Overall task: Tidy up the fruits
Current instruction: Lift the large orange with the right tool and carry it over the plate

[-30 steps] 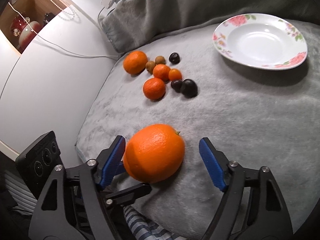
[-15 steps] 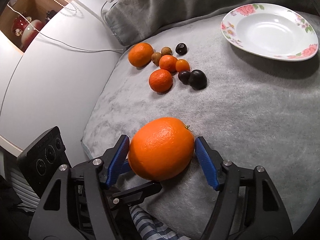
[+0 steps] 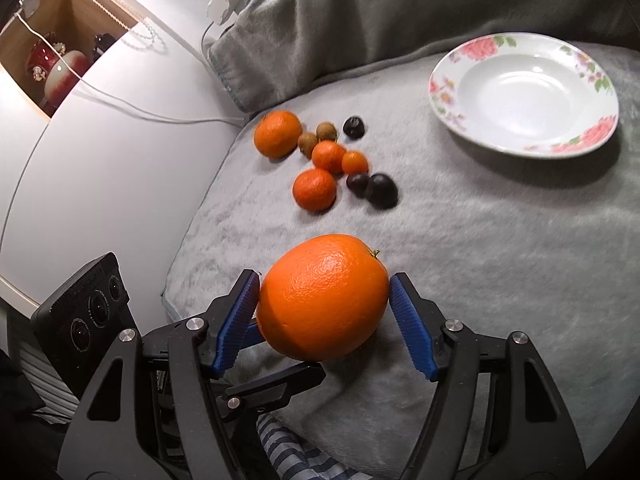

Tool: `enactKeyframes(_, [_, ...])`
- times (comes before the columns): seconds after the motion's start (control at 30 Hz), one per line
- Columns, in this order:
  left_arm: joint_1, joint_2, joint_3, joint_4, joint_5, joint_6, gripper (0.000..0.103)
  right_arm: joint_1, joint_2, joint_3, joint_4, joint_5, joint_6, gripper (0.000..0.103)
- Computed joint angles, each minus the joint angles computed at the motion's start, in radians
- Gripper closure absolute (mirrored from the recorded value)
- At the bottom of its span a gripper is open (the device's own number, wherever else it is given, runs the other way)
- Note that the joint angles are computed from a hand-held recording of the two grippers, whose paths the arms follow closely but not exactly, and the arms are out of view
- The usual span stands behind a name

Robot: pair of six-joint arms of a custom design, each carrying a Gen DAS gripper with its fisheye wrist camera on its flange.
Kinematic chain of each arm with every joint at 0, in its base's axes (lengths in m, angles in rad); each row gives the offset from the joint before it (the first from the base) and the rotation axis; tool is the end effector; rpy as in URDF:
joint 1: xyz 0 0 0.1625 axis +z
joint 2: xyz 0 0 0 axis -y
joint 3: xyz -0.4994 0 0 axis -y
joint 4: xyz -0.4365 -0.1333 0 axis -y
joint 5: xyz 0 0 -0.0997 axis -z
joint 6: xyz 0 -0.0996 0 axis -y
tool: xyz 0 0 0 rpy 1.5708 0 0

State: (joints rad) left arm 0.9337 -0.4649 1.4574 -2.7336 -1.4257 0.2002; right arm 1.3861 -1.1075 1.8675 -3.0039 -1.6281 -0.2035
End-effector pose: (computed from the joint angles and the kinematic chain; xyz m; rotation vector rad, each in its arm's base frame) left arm -0.3571 -0.7309 -0.0594 1.2116 2.7690 -0.2995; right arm 0.0006 -0.6914 0.2929 -0.0018 -2.8053 0.9475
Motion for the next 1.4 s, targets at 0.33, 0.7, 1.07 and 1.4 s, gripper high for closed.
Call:
enactKeyframes(0.33, [-0.013, 0.058, -0.1, 0.04, -0.021, 0.033, 0.057, -0.02, -0.023, -0.028, -0.009, 0.006, 0.0, 0.033])
enactKeyframes(0.7, [-0.029, 0.136, -0.229, 0.104, -0.044, 0.063, 0.057, -0.057, -0.042, -0.062, -0.02, 0.015, 0.017, 0.033])
enactKeyframes(1.07, [-0.038, 0.189, -0.323, 0.159, -0.054, 0.089, 0.057, -0.088, -0.048, -0.097, -0.02, 0.023, 0.038, 0.033])
enactKeyframes(1.4, [-0.043, 0.219, -0.373, 0.19, -0.035, 0.098, 0.058, -0.102, -0.04, -0.125, -0.007, 0.015, 0.056, 0.033])
